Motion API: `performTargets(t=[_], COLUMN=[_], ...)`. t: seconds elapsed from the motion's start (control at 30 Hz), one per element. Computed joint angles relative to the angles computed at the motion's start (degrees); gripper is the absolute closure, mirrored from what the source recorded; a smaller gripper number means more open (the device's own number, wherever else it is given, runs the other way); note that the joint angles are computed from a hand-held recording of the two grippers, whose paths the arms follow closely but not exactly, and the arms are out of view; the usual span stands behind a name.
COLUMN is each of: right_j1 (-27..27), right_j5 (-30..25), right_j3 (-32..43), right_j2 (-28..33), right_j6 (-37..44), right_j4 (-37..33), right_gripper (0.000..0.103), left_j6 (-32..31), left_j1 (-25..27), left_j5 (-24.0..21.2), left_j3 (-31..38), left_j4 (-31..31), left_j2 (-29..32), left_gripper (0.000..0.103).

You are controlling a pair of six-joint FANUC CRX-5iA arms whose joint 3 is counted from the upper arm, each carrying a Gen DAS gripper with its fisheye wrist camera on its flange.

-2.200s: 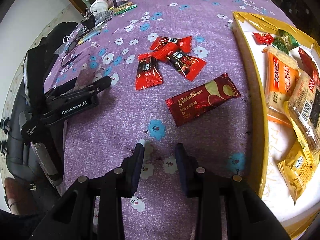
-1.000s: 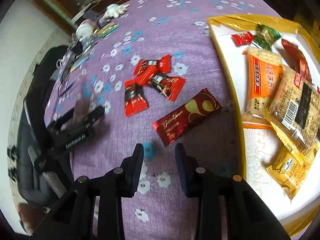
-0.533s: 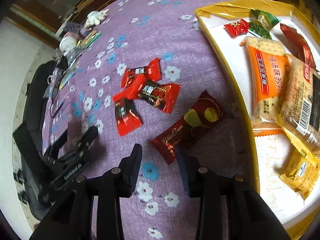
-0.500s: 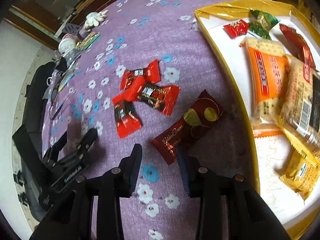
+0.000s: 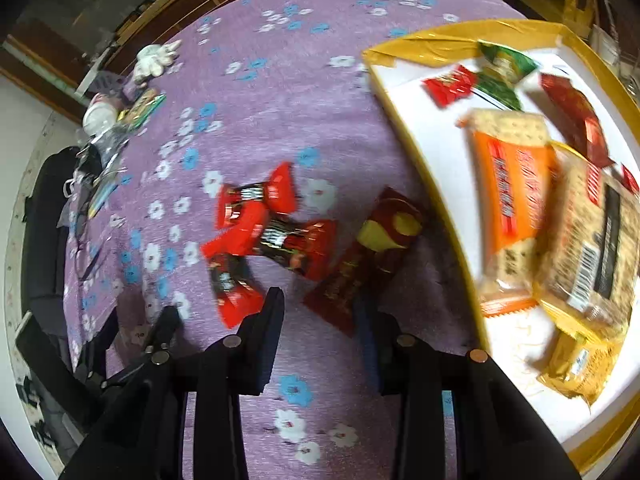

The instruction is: Organize snacks

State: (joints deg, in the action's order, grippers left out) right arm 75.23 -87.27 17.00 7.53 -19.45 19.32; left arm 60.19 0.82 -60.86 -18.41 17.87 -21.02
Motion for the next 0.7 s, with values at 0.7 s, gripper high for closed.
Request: performTargets(t=[0.7], right_j1=[-3.36], right_j5=[-4.97], right_j3=[14.88], right_j2=[13.28], right_j6=[30.10], right_j4=[-1.54], right_gripper=[0.078], left_j6=[-0.02], left_j1=[-0.02], left_j5=[0.07], left_j3=[-0.10], left_j4=[0.04], left_j2=[-0.05], left_gripper=[0.000])
